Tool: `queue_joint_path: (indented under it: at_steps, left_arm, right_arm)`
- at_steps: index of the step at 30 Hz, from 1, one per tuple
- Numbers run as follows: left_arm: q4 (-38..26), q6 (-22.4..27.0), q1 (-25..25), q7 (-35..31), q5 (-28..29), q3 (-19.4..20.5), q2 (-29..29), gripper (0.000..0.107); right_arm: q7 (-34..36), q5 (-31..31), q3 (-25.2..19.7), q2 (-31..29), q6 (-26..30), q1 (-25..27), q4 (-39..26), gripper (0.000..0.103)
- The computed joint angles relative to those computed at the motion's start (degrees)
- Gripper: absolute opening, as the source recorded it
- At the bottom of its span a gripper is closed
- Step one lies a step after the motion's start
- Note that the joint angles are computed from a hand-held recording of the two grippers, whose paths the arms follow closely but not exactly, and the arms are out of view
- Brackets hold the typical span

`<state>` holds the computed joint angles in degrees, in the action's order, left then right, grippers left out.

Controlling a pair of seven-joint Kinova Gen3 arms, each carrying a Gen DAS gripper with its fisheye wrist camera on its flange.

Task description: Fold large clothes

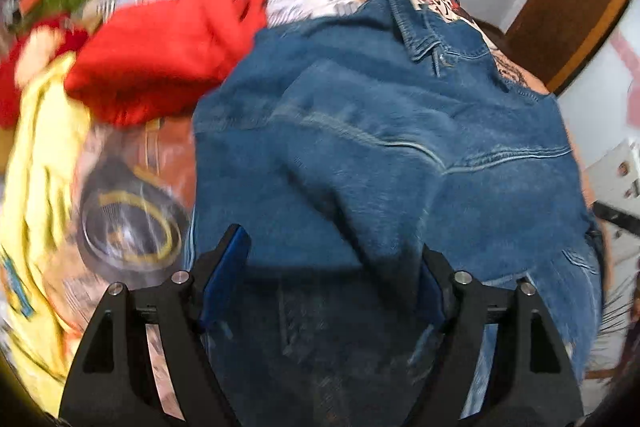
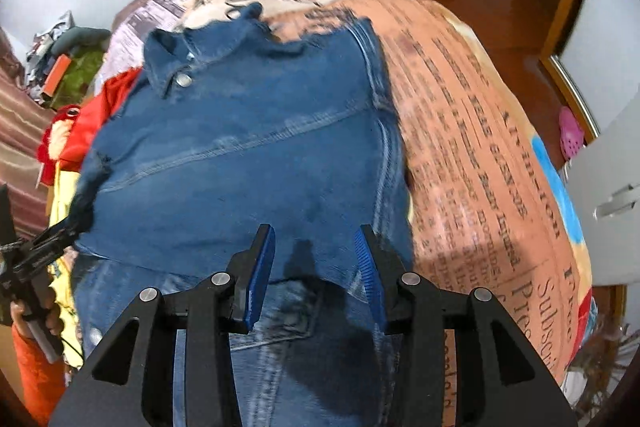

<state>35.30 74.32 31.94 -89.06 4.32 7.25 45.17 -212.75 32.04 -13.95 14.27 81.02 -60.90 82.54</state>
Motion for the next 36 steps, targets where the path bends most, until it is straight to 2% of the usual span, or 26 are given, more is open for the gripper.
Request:
queue_joint_path:
  at_steps: [3, 6, 13, 18, 20, 21, 24, 25, 31, 33, 36]
  left_arm:
    - [5.0, -2.3, -3.2, 1.1, 3.6, 1.5, -2.0, 0.077]
    - [6.9, -3.2, -4.7, 2.5, 5.6, 2.1, -2.9, 0.077]
    - [12.2, -7.3, -4.7, 4.1, 4.9, 1.5, -6.0, 0.077]
    - [17.5, -12.6, -4.9, 7.1, 3.6, 0.6, -9.9, 0.075]
    - [17.7, -13.5, -4.7, 8.6, 1.9, 0.1, -10.4, 0.071]
    - [17.0, -12.8, -4.9, 8.5, 1.9, -0.1, -10.2, 0.07]
    - [12.9, -8.1, -8.9, 5.3, 6.6, 4.2, -7.1, 0.069]
    - [11.7, -6.8, -9.2, 5.2, 7.6, 4.5, -6.2, 0.069]
    - [6.3, -3.4, -8.0, 7.1, 7.8, 2.5, -2.3, 0.069]
    - [3.1, -1.5, -6.0, 8.7, 5.3, 0.6, -0.6, 0.069]
    - [1.4, -0.4, -3.9, 7.1, 2.0, -0.3, 0.2, 0.069]
  right_arm:
    - [-0.2, -0.1, 0.1, 0.7, 0.0, -0.1, 0.0, 0.038]
    - [0.0, 0.3, 0.3, 1.1, 0.5, -0.5, -0.5, 0.038]
    - [-1.0, 0.9, 0.3, 0.5, -1.0, -0.9, 0.9, 0.038]
    - [-1.8, 1.3, 0.0, 0.3, -1.1, -1.0, 1.2, 0.039]
    - [-1.8, 1.3, 0.0, 0.3, -1.2, -1.0, 1.3, 0.039]
    - [-1.7, 1.2, 0.0, 0.3, -1.1, -0.9, 1.3, 0.038]
    - [-1.2, 1.0, 0.0, 0.8, -0.4, -0.9, 0.5, 0.039]
    - [-1.0, 0.9, 0.1, 1.1, 0.0, -1.0, 0.1, 0.039]
    - [0.0, 0.7, 0.4, 1.5, 0.5, -1.4, -0.9, 0.039]
    - [0.9, 0.3, 0.5, 1.5, 0.6, -1.2, -1.2, 0.039]
    - [2.3, -0.3, 0.6, 1.5, 1.2, -0.8, -1.9, 0.039]
